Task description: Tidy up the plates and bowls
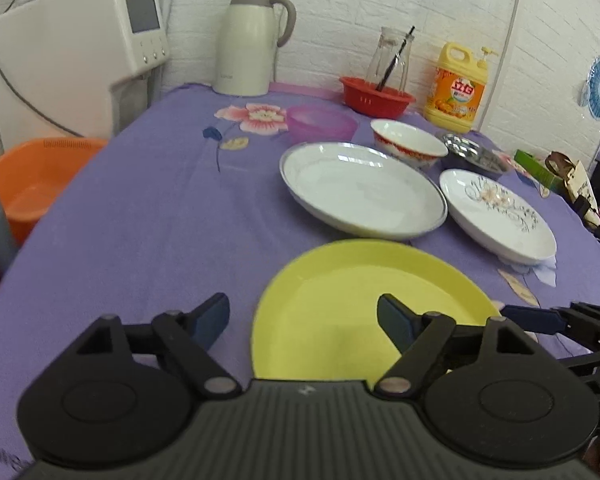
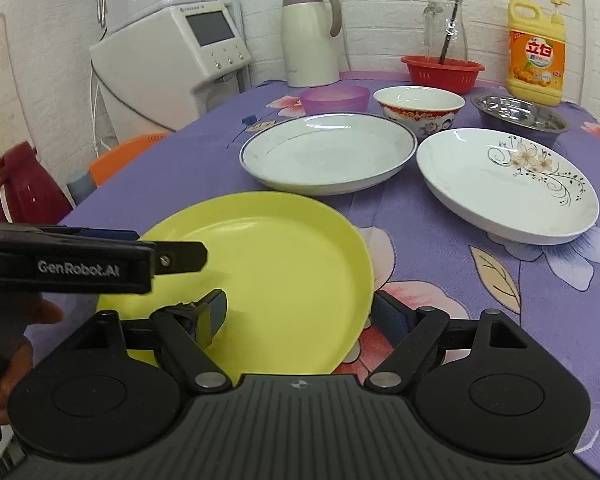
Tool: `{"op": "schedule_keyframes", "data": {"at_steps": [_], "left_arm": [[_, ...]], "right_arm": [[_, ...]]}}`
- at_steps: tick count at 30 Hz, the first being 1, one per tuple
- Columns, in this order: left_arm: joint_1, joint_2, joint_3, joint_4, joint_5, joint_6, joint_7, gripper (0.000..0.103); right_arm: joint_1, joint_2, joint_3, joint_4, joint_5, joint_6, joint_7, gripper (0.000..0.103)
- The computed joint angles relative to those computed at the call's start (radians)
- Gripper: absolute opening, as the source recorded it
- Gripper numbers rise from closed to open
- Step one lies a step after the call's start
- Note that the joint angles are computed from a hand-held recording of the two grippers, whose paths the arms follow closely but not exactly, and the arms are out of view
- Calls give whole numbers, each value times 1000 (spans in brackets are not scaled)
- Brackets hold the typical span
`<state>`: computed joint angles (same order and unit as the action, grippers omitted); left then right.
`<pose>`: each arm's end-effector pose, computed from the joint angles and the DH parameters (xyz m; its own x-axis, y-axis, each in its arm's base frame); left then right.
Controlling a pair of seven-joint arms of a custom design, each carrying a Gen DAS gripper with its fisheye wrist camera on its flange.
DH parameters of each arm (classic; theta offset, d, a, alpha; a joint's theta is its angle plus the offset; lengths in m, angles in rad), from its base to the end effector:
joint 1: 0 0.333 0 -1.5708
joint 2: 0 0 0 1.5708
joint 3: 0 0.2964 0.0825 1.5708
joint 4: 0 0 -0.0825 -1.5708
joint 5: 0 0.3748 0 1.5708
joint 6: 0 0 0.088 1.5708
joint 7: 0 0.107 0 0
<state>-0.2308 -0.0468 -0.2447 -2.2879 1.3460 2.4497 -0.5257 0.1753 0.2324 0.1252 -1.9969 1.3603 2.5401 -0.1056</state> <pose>0.4642 -0.2389 0.3779 0.4902 -0.8586 0.1496 -0.4525 -0.3975 -0.7983 0.5832 0.1656 0.3566 0.8135 -0.5623 -0.1486 -0.4329 -0.4148 -0.8003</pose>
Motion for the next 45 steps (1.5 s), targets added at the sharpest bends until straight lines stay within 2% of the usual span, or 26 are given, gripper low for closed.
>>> {"op": "schedule_keyframes", "data": {"at_steps": [3,5,7,9,12,14,16,18,22,26,30,33,35,38,41,45], "left_arm": [[27,-73,18,-27,6,-23,64,83],[58,-131,27,-36,5,-52,161,84],[89,-166,21,-21,12,-123,280,92],[122,-180,9,16,43,-228,374,94],[164,-172,16,71,71,-300,391,94],[186,-165,43,84,68,-240,339,94],[205,-147,68,75,73,-119,284,94],[217,-92,80,87,61,-26,280,94],[219,14,99,116,11,93,323,94],[214,62,118,128,-4,159,340,94],[212,82,133,127,-3,214,338,94],[209,106,140,140,-14,249,339,94],[203,121,144,147,-11,269,334,94],[199,156,154,172,0,312,319,94],[192,212,167,222,-31,345,337,94],[167,260,183,265,-79,350,381,94]], "right_arm": [[-10,20,-5,55,10,0,10,103],[-14,49,-3,114,-1,5,16,103],[-20,85,4,182,-15,8,13,103],[-23,132,16,261,-36,22,13,103],[-18,223,39,392,-98,46,54,103],[-6,304,46,507,-185,31,149,103],[13,386,45,622,-279,6,249,103],[42,470,30,738,-385,-21,358,103],[72,601,18,932,-548,-109,514,103],[91,692,24,1075,-673,-185,615,103],[113,682,41,1037,-751,-104,655,103],[91,689,99,1050,-772,-145,632,103],[75,664,123,1007,-762,-132,599,103],[60,619,126,923,-751,-83,571,103],[55,611,119,910,-764,-115,576,103],[45,594,129,877,-754,-119,547,103]]}}
